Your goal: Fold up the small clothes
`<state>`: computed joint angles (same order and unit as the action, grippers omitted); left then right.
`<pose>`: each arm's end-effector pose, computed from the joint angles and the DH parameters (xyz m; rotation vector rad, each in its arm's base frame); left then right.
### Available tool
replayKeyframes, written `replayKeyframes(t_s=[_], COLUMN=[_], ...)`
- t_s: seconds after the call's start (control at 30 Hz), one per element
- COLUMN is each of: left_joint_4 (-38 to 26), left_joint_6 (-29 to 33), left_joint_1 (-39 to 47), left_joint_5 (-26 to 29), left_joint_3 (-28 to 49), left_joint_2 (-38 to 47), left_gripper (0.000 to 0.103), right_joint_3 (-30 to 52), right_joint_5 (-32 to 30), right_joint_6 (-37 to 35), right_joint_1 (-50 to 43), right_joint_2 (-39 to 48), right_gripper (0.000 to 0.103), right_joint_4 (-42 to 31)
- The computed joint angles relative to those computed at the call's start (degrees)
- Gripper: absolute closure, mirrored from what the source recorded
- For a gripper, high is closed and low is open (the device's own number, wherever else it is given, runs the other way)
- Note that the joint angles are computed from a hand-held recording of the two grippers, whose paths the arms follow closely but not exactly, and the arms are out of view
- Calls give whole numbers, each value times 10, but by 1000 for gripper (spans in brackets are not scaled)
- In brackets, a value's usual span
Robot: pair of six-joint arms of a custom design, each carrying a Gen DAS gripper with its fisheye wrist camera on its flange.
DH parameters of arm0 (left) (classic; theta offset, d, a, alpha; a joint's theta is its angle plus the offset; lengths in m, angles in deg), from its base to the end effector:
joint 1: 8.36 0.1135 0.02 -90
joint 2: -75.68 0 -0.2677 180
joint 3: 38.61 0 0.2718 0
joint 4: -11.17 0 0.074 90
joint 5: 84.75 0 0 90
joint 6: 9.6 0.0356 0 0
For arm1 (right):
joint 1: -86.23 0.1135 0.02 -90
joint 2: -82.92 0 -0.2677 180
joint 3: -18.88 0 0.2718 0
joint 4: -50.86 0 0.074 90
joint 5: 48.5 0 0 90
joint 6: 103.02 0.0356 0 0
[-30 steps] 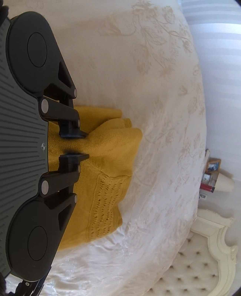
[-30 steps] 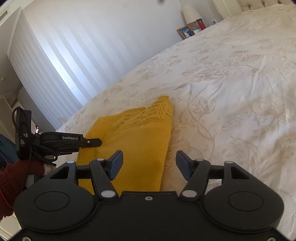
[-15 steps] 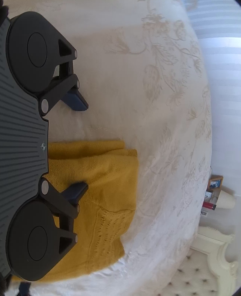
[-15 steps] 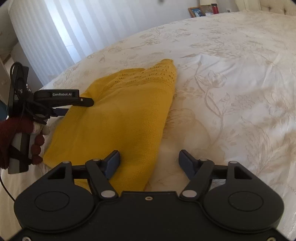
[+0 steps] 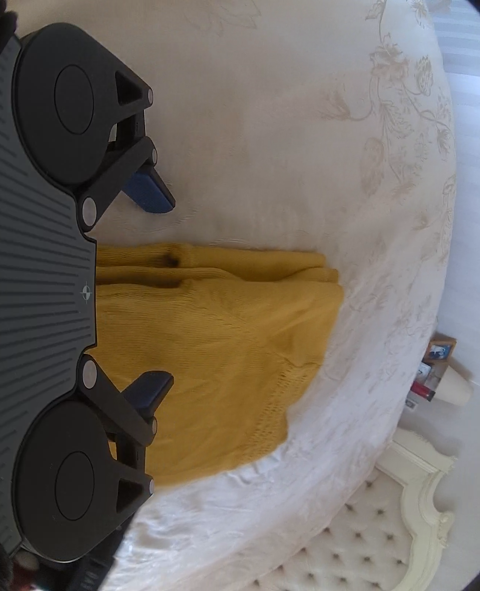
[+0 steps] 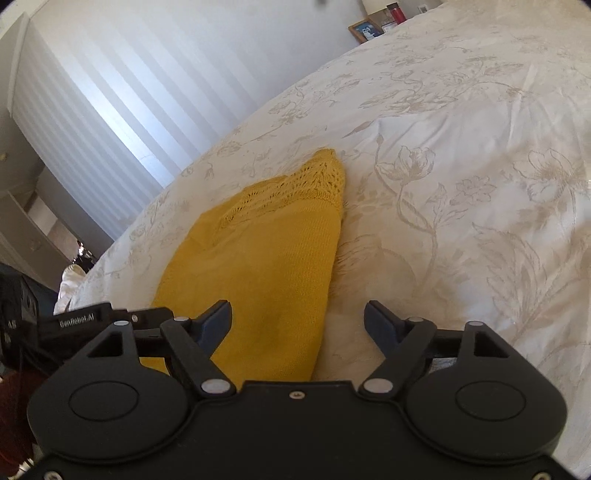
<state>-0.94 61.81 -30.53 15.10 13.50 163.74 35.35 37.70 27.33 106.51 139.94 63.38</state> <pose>0.2791 -0.1203 0.1403 0.1582 2.4580 -0.5274 0.1657 0.0637 0.1099 0.3306 2.1127 0.7093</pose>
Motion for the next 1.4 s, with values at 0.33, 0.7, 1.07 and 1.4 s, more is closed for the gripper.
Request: replayKeyframes(t_s=[0.33,0.7,1.07,1.4], left_joint_4=[84,104,162,174], left_joint_6=[-6,0,-99,-127], left_joint_1=[16,22,58,-71], left_joint_5=[93,139,260,274], left_joint_3=[-17,-16,-24,19], left_joint_2=[51,69,117,143], left_gripper=[9,9,86,86], right_joint_3=[-12,112,142,100], right_joint_5=[-102,-294,-197,-192], right_joint_6=[61,121,30,-119], right_joint_1=[-82,-175,-128,-259], right_joint_2=[115,442,293,-66], right_gripper=[21,20,71,72], right_joint_4=[165,409,153,-257])
